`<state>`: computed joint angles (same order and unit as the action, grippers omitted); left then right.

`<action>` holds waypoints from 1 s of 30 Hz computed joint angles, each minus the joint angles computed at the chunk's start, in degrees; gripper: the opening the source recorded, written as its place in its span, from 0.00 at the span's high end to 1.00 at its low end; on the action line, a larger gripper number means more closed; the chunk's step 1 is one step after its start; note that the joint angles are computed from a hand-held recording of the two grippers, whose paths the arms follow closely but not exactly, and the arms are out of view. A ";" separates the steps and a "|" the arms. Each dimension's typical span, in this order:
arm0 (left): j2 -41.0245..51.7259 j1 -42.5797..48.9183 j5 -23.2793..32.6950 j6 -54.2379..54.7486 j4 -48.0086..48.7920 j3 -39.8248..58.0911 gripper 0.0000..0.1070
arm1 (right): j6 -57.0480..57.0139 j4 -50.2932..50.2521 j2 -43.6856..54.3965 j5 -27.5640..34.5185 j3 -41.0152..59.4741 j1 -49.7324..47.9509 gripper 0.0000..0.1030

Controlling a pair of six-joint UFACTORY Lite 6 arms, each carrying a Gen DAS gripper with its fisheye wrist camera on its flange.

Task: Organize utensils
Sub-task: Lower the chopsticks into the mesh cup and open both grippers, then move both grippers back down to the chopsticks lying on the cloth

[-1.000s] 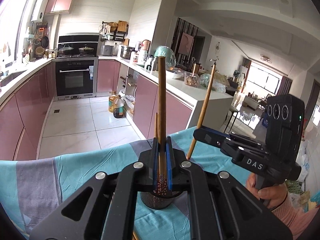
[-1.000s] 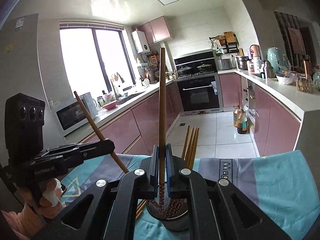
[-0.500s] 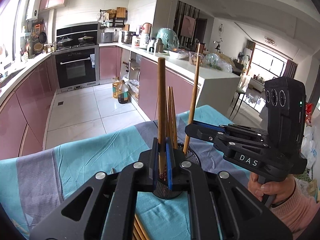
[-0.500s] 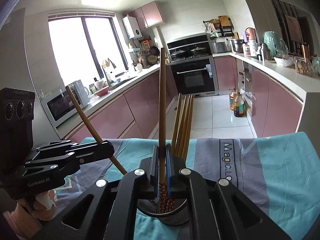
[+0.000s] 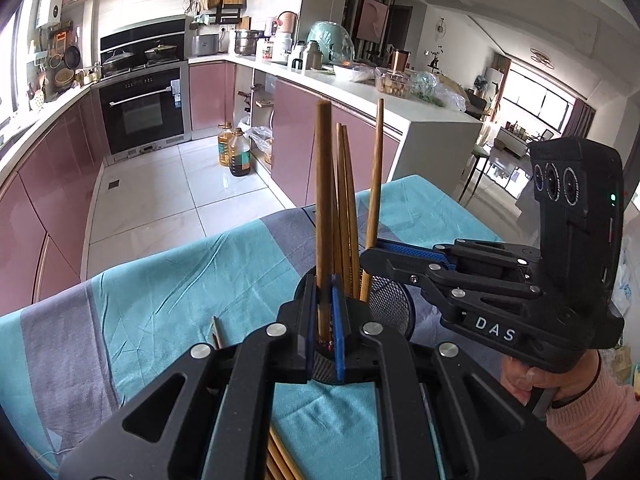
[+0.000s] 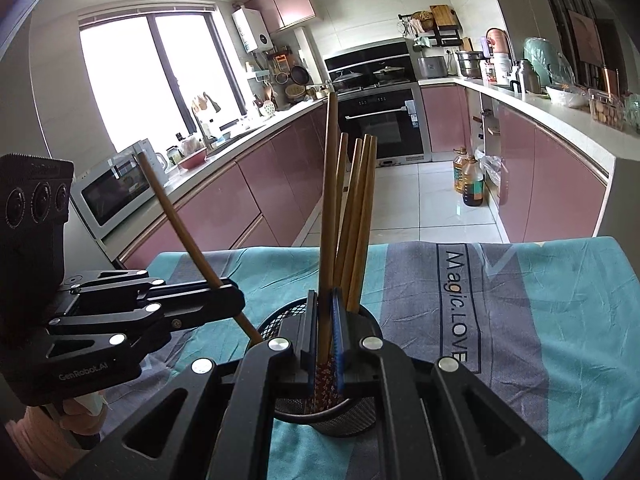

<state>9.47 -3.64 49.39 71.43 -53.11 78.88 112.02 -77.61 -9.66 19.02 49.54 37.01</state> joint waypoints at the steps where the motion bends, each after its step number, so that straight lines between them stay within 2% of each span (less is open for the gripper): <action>1: 0.15 -0.26 -0.22 -0.23 0.00 0.09 0.93 | -0.08 0.16 0.24 0.02 0.20 -0.02 0.93; 9: -0.26 0.75 -1.04 2.13 -2.57 -1.71 0.90 | 1.10 -0.37 0.22 0.54 0.14 0.66 0.92; 13: -1.21 2.99 0.04 5.54 -5.64 -3.30 0.88 | 3.44 -2.83 -1.10 2.21 -1.10 2.70 0.83; 19: 0.33 3.76 1.13 6.52 -7.39 -1.85 0.88 | 5.87 -4.44 -2.43 4.94 -2.52 6.66 0.81; 30: 1.91 6.24 3.28 7.37 -10.40 -0.39 0.86 | 7.47 -6.24 -0.75 4.57 -2.55 8.24 0.80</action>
